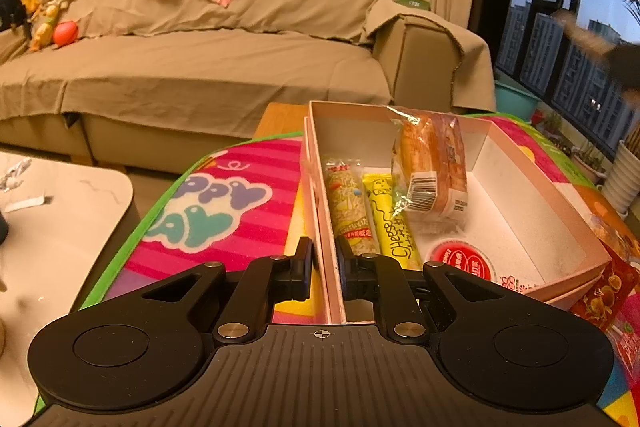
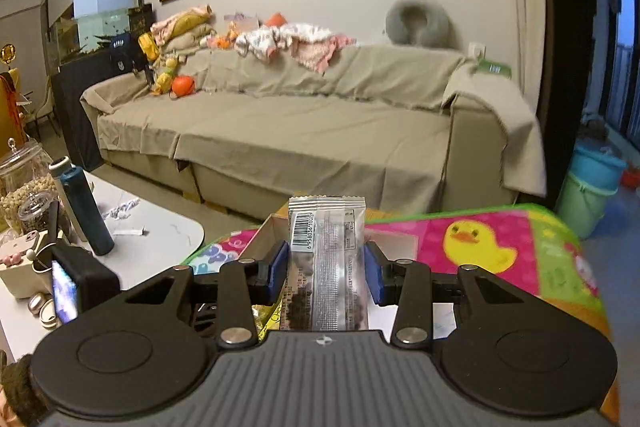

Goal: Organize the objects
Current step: 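Carry the clear packet into the pink box and open the right gripper, then grasp the red-labelled hawthorn stick packet with the right gripper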

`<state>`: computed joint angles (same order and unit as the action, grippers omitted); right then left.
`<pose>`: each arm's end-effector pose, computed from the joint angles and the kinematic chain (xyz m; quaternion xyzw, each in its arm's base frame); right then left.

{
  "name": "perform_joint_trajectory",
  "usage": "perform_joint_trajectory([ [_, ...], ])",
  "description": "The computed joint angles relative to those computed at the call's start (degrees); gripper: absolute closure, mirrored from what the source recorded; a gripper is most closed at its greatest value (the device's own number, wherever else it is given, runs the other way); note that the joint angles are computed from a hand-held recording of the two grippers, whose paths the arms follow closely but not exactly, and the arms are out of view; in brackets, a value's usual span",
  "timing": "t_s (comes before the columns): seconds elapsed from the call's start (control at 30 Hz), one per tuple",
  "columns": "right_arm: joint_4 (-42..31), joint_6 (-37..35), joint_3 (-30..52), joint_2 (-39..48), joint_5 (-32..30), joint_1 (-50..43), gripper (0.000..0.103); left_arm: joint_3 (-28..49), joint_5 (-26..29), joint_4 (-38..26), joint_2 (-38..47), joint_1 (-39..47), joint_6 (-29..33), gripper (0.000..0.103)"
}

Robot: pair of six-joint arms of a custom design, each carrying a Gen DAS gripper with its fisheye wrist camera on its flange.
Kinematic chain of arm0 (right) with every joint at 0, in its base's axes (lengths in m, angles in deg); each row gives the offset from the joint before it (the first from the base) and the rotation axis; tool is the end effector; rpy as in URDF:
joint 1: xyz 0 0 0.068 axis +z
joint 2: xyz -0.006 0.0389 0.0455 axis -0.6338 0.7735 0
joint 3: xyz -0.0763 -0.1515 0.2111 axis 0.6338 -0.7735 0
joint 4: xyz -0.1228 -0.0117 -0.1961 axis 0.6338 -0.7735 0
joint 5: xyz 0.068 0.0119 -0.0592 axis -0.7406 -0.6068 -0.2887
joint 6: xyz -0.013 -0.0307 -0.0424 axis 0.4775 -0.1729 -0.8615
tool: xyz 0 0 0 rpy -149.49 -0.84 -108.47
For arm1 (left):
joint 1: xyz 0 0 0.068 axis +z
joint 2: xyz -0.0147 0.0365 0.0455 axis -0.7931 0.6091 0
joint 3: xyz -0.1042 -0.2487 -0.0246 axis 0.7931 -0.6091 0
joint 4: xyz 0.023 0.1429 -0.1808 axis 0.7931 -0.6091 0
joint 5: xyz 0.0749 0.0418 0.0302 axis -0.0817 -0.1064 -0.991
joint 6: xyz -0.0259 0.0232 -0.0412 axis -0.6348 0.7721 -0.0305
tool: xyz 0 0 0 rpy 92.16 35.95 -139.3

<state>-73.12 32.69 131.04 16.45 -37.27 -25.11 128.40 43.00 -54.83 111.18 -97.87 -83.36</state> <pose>0.2354 0.0669 0.2910 -0.1825 0.8512 0.1311 0.4743 0.2523 -0.2277 0.1568 -0.0443 0.8907 -0.0364 0.4510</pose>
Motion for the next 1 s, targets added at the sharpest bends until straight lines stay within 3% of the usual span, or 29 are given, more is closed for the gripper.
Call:
perform_joint_trajectory([
  [0.4, 6.96, 8.56, 3.92, 18.97, 1.43, 5.42, 0.063, -0.06, -0.01, 0.36, 0.17, 0.03, 0.18, 0.088],
  [0.53, 7.66, 10.53, 4.48, 21.64, -0.03, 4.80, 0.055, -0.75, 0.37, 1.87, 0.23, 0.23, 0.87, 0.087],
  [0.73, 10.09, 7.41, -3.70, 12.98, -0.09, -0.09, 0.045, 0.04, 0.15, 1.16, 0.61, 0.04, 0.63, 0.088],
  [1.0, 9.76, -4.42, -18.61, -4.69, -3.87, -20.12, 0.032, 0.00, -0.43, 1.03, 0.56, -0.25, -0.19, 0.089],
])
